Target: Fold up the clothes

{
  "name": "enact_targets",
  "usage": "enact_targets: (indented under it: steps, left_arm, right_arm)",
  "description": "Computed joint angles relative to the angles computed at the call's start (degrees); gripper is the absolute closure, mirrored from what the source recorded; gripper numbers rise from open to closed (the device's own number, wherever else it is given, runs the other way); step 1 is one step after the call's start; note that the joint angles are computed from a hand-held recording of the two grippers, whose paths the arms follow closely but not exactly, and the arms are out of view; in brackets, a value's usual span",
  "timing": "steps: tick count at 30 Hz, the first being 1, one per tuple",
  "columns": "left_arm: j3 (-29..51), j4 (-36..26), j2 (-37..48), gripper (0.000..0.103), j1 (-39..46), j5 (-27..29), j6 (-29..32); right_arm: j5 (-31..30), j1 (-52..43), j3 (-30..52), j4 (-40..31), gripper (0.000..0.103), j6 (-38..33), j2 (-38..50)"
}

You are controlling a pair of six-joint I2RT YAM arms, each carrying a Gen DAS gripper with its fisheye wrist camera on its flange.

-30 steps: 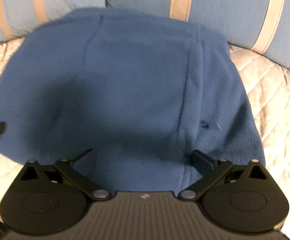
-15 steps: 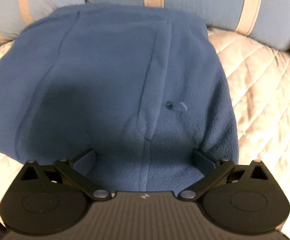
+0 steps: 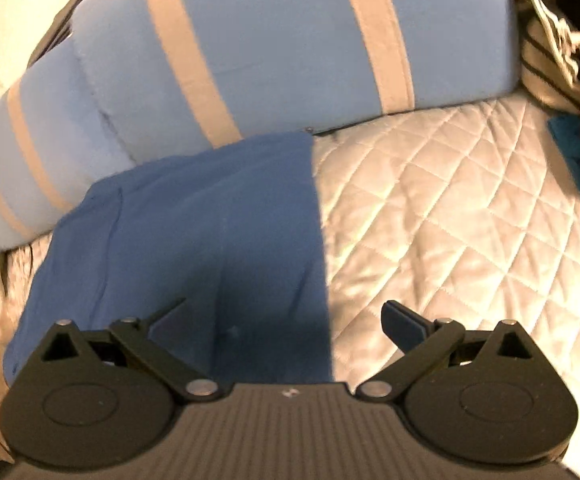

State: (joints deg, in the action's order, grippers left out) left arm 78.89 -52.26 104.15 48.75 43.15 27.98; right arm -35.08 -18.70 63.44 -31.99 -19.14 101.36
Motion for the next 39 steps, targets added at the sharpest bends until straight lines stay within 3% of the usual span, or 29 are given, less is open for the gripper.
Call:
enact_targets:
  steps: [3, 6, 13, 19, 20, 24, 26, 28, 29, 30, 31, 33, 36, 39]
  left_arm:
    - [2.9, -0.9, 4.8, 0.001, 0.4, 3.3, -0.1]
    - [6.8, -2.0, 10.5, 0.001, -0.2, 4.7, -0.3]
    - [18.7, -5.1, 25.9, 0.001, -1.5, 8.6, 0.8]
    - [26.8, -9.1, 35.8, 0.002, -1.5, 16.5, 3.1]
    - [28.2, -10.0, 37.0, 0.003, -1.7, 17.6, 3.5]
    - [37.1, -18.8, 42.5, 0.024, -3.9, 17.7, 7.3]
    - [38.0, -19.2, 42.9, 0.027, -5.2, 17.1, 7.9]
    - [36.8, -18.0, 42.2, 0.038, -6.3, 16.0, 7.2]
    - [36.1, -17.3, 41.7, 0.047, -6.8, 15.5, 6.8]
    - [34.3, -15.2, 40.6, 0.051, -7.1, 14.8, 5.8]
    - [32.5, -13.2, 39.4, 0.054, -7.4, 14.1, 4.9]
    - [29.2, -10.2, 37.0, 0.07, -7.2, 13.6, 3.8]
    - [21.5, -2.6, 30.1, 0.082, -7.6, 10.6, 0.2]
    - [17.7, 0.0, 24.5, 0.084, -7.6, 8.3, -0.4]
  right_arm:
    - [-5.0, 0.0, 3.4, 1.9, 0.001, 2.0, 8.1]
    - [-10.3, -0.5, 8.5, -0.8, 0.001, 1.7, 15.9]
    - [-14.5, 0.3, 20.3, -3.0, 0.001, 3.3, 31.0]
    - [-23.8, 0.9, 30.2, -12.3, 0.001, -3.5, 40.2]
    - [-24.5, 1.3, 31.4, -13.5, 0.001, -4.9, 41.1]
    - [-26.6, 3.3, 36.3, -17.4, 0.001, -7.3, 44.4]
    - [-27.1, 4.4, 37.8, -17.4, 0.002, -6.6, 45.4]
    - [-27.2, 5.3, 39.1, -16.8, 0.013, -6.0, 46.5]
    - [-26.5, 5.6, 38.4, -15.1, 0.024, -4.3, 46.3]
    - [-25.8, 5.9, 37.8, -13.6, 0.046, -2.8, 46.1]
    - [-24.8, 6.1, 37.0, -12.3, 0.054, -1.2, 45.8]
    - [-23.9, 6.0, 32.9, -8.5, 0.064, -0.6, 42.8]
    - [-20.2, 6.6, 24.0, -1.5, 0.072, 0.7, 35.1]
    - [-16.1, 8.0, 16.6, 3.3, 0.075, 2.8, 26.7]
